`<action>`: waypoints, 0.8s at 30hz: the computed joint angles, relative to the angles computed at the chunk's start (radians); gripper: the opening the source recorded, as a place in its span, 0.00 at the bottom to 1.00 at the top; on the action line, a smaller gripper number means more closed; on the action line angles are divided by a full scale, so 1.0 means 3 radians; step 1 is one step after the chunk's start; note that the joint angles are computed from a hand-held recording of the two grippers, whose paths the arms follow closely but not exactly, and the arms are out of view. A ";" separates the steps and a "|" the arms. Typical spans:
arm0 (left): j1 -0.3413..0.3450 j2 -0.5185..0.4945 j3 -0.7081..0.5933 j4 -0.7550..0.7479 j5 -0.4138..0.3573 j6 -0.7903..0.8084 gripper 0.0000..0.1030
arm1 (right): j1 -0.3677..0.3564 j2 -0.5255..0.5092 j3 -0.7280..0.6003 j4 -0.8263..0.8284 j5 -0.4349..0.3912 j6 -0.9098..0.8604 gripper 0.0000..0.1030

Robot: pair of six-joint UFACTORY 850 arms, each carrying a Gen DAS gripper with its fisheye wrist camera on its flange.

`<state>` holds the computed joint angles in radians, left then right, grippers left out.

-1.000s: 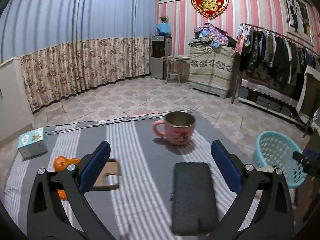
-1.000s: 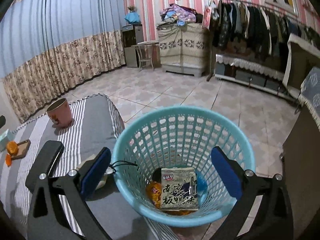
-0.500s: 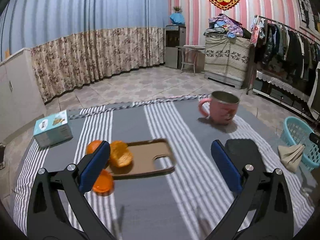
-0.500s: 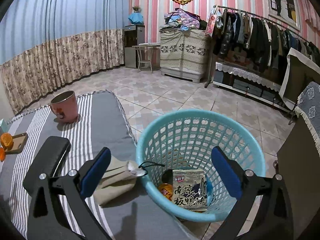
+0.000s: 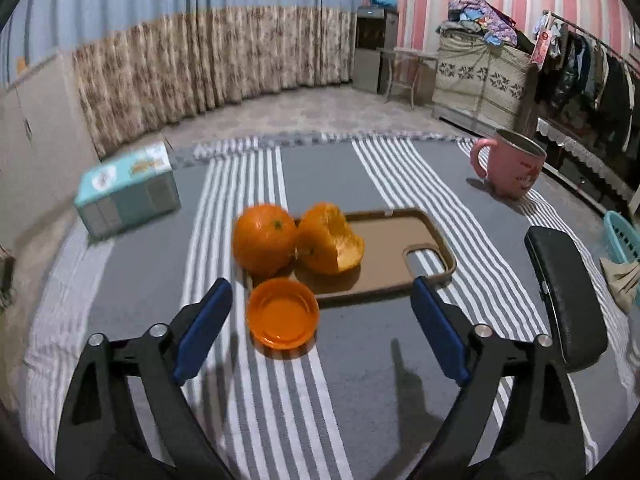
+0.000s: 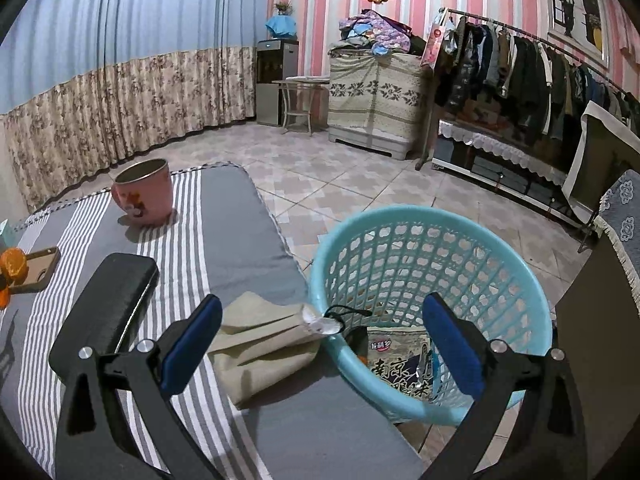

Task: Collect trash
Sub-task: 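Grasp the beige drawstring pouch with the right tool while the left tool grasps the orange cap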

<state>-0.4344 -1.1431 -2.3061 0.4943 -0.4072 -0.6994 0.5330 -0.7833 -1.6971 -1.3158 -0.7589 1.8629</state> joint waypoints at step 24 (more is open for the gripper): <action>0.0041 0.0048 0.0116 -0.0017 -0.0096 -0.0076 0.44 | 0.0000 -0.0064 -0.0096 0.0378 0.0160 -0.0383 0.95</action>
<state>-0.4222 -1.1288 -2.2714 0.4893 -0.4360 -0.7221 0.5328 -0.8025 -1.7260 -1.2025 -0.7111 1.7481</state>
